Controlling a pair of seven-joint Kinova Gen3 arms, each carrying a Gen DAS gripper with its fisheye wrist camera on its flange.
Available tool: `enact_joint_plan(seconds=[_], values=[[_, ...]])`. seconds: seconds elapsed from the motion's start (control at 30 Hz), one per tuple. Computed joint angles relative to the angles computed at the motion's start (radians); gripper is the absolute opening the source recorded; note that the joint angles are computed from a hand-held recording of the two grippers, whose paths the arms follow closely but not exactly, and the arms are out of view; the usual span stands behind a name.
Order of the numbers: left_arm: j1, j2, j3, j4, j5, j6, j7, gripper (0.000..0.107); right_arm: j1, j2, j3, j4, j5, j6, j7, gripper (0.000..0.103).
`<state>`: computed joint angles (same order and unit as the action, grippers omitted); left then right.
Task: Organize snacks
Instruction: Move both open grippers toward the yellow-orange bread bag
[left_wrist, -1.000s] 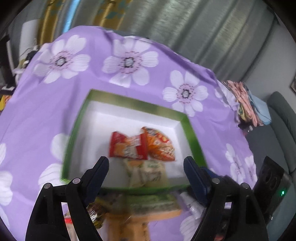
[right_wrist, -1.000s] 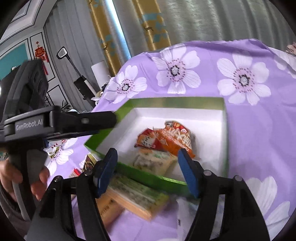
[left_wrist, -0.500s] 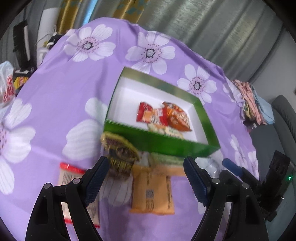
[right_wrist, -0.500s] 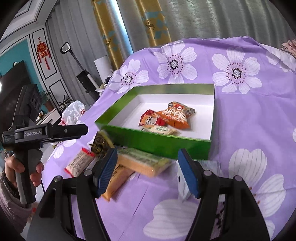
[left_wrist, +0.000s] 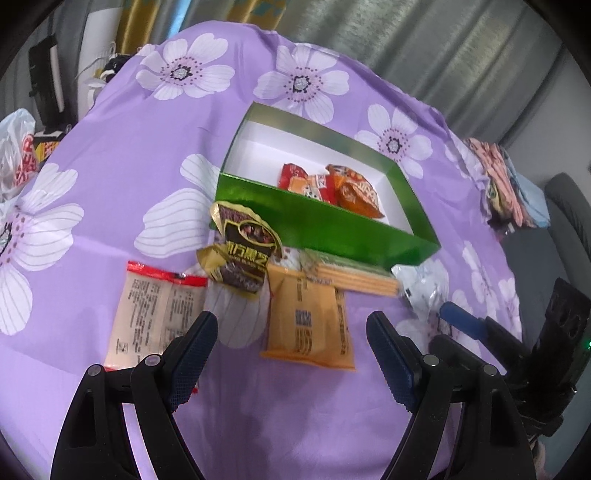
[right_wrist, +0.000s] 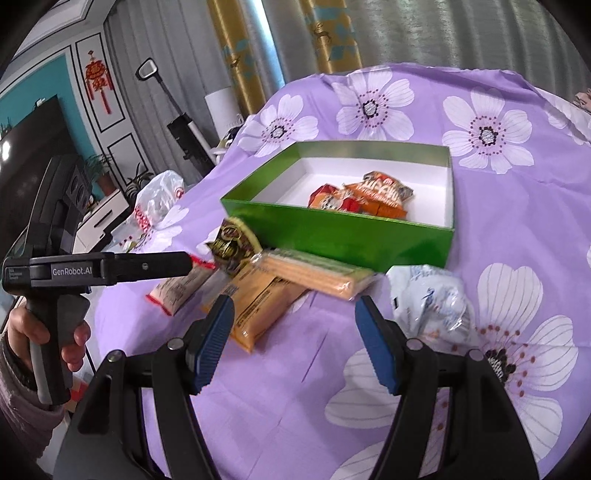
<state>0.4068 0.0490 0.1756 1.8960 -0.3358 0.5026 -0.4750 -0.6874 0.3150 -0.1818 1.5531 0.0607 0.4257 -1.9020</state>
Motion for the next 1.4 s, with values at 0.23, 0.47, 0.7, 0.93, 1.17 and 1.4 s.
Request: enact_joint_plan(seconds=[0.23,0.47,0.7,0.93,1.17,1.4], values=[[0.010,0.005,0.007,0.013,0.004,-0.007,-0.024,0.082,-0.009,0.013,-0.019,-0.015,-0.011,0.031,0.030,0.069],[0.006,0.024,0.006,0.013,0.079,-0.030,-0.120,0.082,-0.012,0.043,-0.037,-0.047,-0.034,0.070,0.080,0.069],[0.000,0.052,-0.004,-0.003,0.149,-0.031,-0.206,0.082,-0.029,0.073,-0.035,-0.078,-0.044,0.106,0.104,0.069],[-0.006,0.077,-0.015,-0.014,0.207,-0.035,-0.282,0.082,-0.026,0.104,-0.040,-0.109,-0.070,0.130,0.132,0.069],[-0.006,0.101,-0.026,-0.034,0.230,-0.018,-0.330,0.082,-0.022,0.131,-0.041,-0.134,-0.091,0.145,0.149,0.069],[-0.003,0.121,-0.034,-0.052,0.235,0.000,-0.363,0.082,-0.014,0.161,-0.048,-0.168,-0.113,0.165,0.182,0.069]])
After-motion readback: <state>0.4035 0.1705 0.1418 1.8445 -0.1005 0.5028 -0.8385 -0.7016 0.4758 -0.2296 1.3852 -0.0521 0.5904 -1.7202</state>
